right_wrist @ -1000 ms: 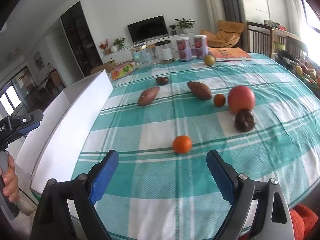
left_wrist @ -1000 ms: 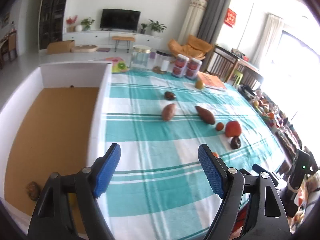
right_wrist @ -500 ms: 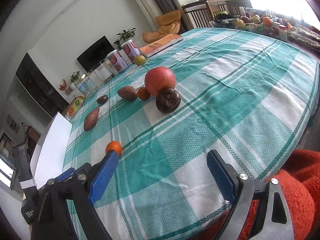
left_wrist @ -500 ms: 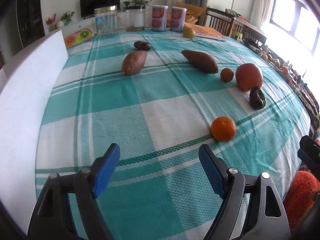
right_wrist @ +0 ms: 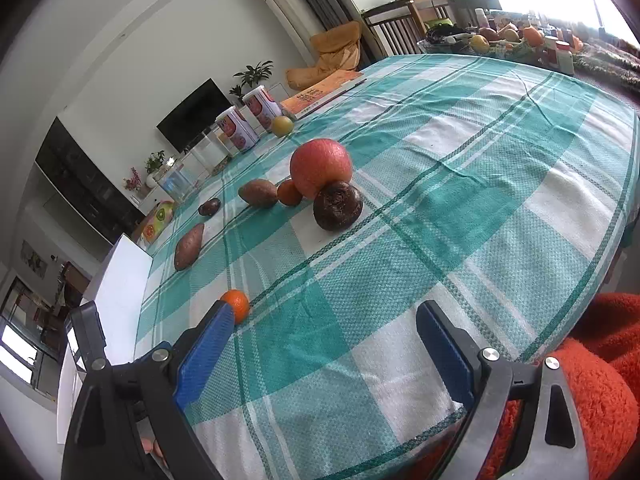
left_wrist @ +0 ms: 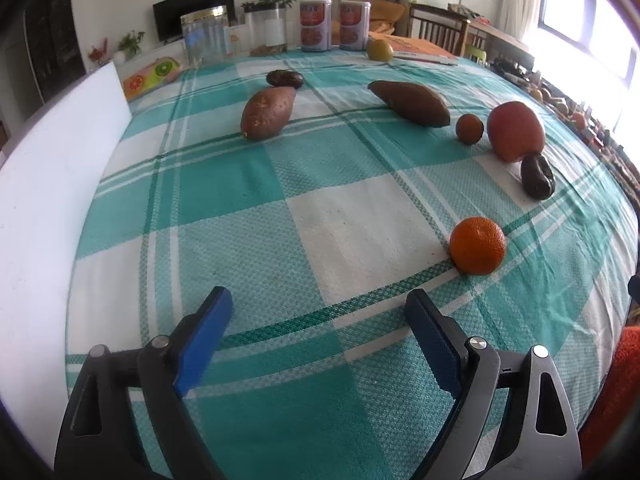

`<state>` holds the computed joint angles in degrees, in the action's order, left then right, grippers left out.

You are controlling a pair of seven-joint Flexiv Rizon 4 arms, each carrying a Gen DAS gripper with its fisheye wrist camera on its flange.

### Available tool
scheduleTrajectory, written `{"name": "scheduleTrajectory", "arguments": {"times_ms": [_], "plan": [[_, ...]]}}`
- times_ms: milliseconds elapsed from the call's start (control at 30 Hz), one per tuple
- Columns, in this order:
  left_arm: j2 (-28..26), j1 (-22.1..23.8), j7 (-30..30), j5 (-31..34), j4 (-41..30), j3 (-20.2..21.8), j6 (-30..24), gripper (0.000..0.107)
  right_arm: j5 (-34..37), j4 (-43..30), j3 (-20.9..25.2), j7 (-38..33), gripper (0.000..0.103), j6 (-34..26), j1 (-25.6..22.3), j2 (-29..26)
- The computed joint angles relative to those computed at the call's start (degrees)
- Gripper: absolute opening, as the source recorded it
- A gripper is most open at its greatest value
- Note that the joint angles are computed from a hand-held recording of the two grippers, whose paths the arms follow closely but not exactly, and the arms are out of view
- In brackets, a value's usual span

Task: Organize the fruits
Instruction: 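Move the left tool toward a sweet potato while the right tool approaches a tangerine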

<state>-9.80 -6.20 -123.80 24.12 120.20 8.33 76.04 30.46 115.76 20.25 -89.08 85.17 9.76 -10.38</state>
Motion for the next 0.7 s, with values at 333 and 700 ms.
{"name": "scheduleTrajectory", "arguments": {"times_ms": [333, 700], "plan": [[0.1, 0.1, 0.2, -0.2, 0.2, 0.0, 0.1, 0.091, 3.2, -0.9, 0.5, -2.2, 0.093, -0.7, -0.8, 0.1], [-0.1, 0.8, 1.7, -1.9, 0.9, -0.6, 1.4, 0.093, 12.9, -3.2, 0.8, -8.2, 0.094, -2.0, -2.0, 0.5]]}}
